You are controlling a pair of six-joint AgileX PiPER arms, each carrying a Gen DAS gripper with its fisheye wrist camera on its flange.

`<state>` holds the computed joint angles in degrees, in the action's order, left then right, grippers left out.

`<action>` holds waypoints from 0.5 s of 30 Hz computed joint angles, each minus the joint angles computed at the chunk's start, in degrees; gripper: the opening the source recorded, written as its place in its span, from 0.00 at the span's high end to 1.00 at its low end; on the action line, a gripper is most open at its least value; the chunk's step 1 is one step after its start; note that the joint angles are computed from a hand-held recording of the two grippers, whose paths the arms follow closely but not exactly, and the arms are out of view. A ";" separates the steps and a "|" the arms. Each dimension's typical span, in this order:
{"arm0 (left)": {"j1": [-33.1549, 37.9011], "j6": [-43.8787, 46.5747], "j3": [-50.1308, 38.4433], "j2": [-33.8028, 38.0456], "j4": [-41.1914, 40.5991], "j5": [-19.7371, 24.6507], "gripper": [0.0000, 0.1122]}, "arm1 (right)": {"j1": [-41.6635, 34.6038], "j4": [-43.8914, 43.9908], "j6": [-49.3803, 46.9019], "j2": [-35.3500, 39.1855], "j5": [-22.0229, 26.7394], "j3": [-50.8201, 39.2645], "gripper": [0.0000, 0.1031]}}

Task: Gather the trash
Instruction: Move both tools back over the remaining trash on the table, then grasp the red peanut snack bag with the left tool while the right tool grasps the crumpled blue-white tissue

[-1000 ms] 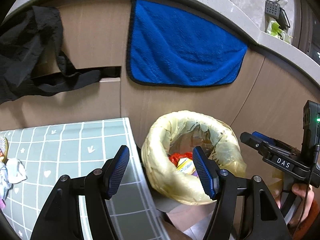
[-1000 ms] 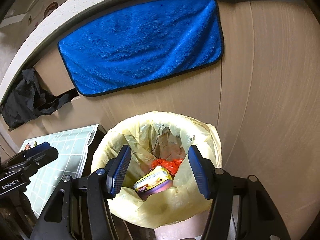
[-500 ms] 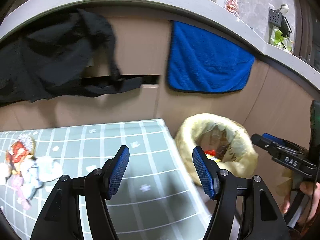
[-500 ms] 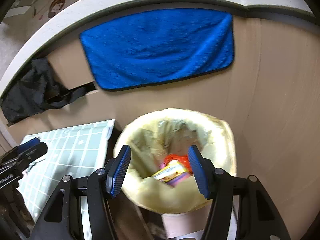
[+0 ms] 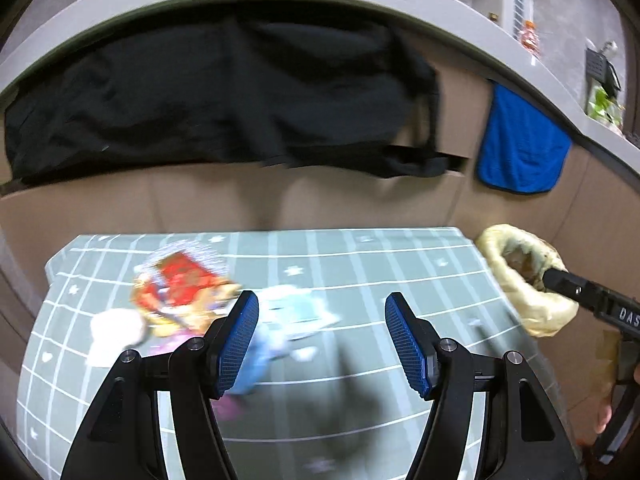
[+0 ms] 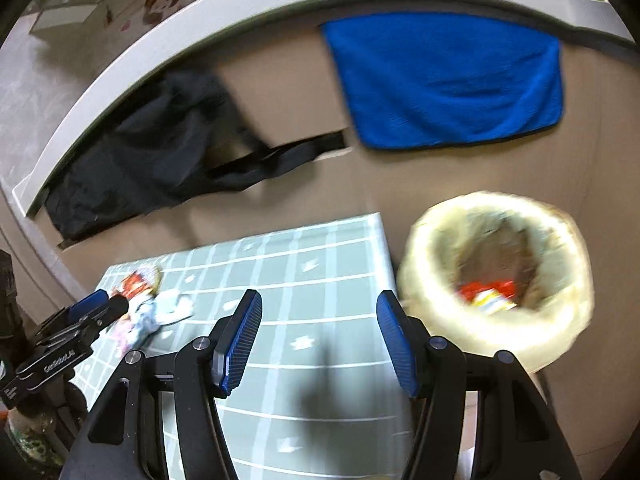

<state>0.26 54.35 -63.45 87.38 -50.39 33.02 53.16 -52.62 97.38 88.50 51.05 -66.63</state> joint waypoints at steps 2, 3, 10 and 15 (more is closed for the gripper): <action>4.11 5.16 -0.98 2.05 -3.18 2.02 0.41 | 0.89 1.12 -1.03 4.35 0.67 -4.39 0.45; 5.52 6.75 -1.57 3.03 -4.07 2.60 0.41 | 1.43 1.88 -1.60 7.19 1.46 -7.46 0.45; 15.52 11.56 -12.13 15.31 -5.55 9.34 0.41 | 2.07 9.37 -5.86 20.27 3.05 -21.47 0.45; 19.20 5.34 -23.06 25.80 -3.22 14.33 0.41 | 3.17 10.78 -5.90 26.92 6.59 -29.14 0.45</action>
